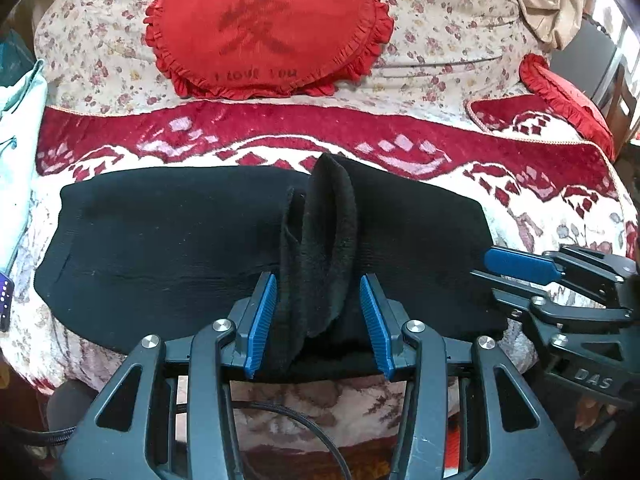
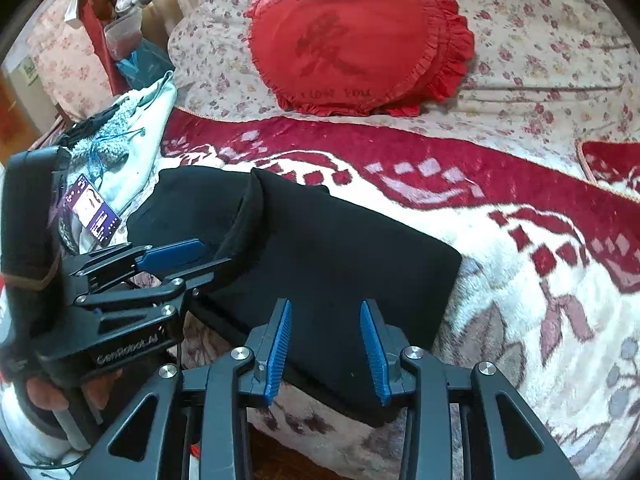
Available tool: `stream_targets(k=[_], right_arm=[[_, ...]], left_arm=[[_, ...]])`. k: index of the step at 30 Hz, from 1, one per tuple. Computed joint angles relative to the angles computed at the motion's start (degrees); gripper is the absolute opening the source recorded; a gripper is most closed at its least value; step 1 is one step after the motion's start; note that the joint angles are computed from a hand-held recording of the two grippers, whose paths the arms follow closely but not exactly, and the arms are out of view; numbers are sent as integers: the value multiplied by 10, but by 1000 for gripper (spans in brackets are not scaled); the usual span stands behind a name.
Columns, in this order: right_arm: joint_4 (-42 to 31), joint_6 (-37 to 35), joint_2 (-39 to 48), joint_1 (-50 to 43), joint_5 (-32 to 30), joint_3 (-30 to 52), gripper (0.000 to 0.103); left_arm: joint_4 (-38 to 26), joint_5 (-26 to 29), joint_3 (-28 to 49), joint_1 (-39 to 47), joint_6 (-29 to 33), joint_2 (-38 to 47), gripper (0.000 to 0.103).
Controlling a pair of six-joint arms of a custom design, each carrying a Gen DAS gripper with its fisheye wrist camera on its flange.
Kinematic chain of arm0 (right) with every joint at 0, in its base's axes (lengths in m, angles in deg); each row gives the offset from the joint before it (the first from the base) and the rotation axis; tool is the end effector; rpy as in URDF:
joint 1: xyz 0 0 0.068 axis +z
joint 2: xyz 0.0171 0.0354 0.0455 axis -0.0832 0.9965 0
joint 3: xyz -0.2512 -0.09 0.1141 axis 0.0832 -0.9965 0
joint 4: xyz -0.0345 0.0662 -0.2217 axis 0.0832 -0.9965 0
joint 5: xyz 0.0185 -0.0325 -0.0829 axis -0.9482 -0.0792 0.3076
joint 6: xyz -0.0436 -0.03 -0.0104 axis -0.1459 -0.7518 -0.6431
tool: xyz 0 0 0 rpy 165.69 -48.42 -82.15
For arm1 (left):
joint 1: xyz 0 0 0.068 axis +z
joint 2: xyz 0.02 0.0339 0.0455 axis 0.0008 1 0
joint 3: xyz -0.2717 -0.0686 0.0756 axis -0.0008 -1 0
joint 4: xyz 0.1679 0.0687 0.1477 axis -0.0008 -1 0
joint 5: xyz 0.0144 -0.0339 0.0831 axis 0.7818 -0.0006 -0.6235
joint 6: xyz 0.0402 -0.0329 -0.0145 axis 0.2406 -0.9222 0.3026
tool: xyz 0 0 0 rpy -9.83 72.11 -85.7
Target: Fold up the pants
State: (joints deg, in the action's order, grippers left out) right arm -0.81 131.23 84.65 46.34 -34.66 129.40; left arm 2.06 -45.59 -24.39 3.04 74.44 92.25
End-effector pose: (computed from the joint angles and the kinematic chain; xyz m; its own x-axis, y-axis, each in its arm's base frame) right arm 0.1900 0.2229 0.1053 -0.8971 0.1207 -0.4251 0.0235 0.9736 0.2270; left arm 0.2117 -0.0021 0.0702 -0.7809 0.3100 -0.5424 0.4449 0.8854 -0.1346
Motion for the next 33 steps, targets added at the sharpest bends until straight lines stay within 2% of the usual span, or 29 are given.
stream_targets(k=[4,8,13,16,21,27,30,33], right_arm=[[32,-1,40,-16,-22,1,34],[135,6,71,-24,-31,-41,35],[194,-5,75,-39,-62,-64,45],[160,-2,62,-39,-60,-49,45],[112,-43,47,-49,-55,-3,45],[79,-81,95,-76,-62,65,45],[40,-117,152,-88,-70,125,47],[3,-132,141,-94,-71,157,47]], left_arm=[[5,-8,7,-1,0,16,43],[15,-30,27,-16,-11,62,43],[9,-22,32,-12,-15,65,43],[0,-22,35,-12,-15,58,43],[-12,-26,35,4,-2,39,43],[-44,-18,48,47,18,17,43],[-77,-19,69,75,29,12,43],[-104,-32,91,108,33,9,43]])
